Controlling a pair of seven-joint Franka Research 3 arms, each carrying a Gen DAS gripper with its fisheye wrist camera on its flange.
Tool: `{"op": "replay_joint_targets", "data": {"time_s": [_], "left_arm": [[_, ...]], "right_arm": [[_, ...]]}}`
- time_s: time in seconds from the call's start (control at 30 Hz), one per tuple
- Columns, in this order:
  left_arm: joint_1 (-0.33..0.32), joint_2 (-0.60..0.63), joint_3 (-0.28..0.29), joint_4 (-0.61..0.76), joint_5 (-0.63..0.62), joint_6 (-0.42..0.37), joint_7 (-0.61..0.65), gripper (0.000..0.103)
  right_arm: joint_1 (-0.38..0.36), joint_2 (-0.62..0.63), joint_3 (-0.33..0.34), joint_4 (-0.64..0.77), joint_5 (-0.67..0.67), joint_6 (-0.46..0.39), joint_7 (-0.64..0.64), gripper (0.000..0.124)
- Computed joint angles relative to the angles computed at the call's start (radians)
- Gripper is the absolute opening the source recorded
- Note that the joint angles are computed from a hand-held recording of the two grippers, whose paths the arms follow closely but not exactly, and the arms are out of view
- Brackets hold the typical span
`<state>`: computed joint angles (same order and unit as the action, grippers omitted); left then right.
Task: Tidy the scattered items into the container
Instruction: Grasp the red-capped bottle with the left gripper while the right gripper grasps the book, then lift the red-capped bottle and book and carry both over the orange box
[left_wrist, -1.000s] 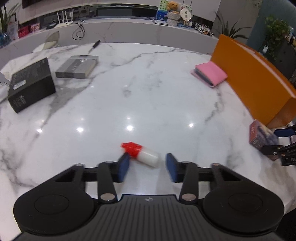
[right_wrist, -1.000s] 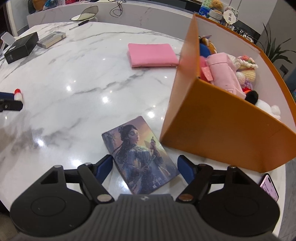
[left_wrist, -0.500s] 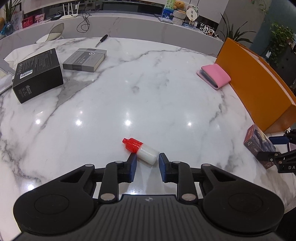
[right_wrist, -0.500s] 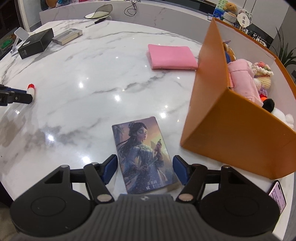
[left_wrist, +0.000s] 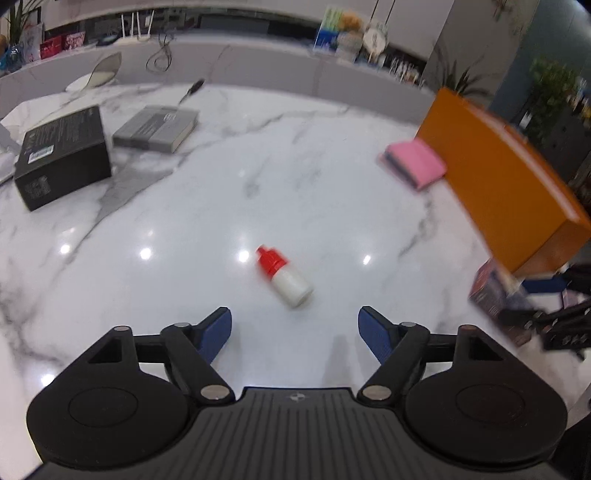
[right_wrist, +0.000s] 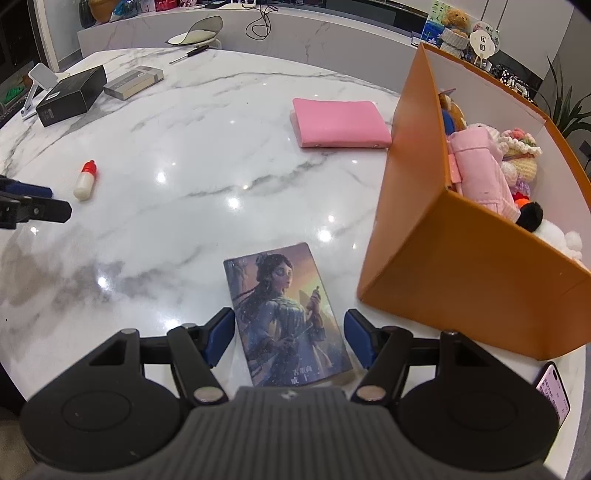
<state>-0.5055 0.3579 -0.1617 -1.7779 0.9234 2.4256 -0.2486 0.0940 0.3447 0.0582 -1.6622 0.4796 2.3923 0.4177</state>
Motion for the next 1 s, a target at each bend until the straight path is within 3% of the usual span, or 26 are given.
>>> {"op": "replay_joint_targets", "data": {"time_s": [0.37,0.43,0.5,0.67,0.9,1.0], "left_arm": [[-0.055,0.13,0.049,0.16,0.082,-0.113,0.036,0.085],[-0.061,0.149,0.05,0.185,0.077,-0.14,0.063,0.075],[-0.068,0.156,0.05,0.201,0.064,-0.183,0.091,0.05],[-0.061,0.136,0.047,0.182,0.043,-0.202,0.11,0.024],[-0.048,0.117,0.036,0.159,0.025,-0.202,0.143,0.021],[-0.04,0.098,0.032,0.133,0.019,-0.18,0.131,0.021]], "right_arm": [[0.014,0.011,0.0,-0.001,-0.033,0.023,0.017,0.07],[0.013,0.014,0.0,0.003,-0.036,0.022,0.018,0.071],[0.013,0.017,0.0,0.007,-0.036,0.019,0.022,0.071],[0.019,0.022,0.0,0.01,-0.048,0.025,0.032,0.073],[0.02,0.035,0.004,0.026,-0.049,0.002,0.05,0.074],[0.017,0.032,0.002,0.037,-0.055,-0.038,0.054,0.065]]}}
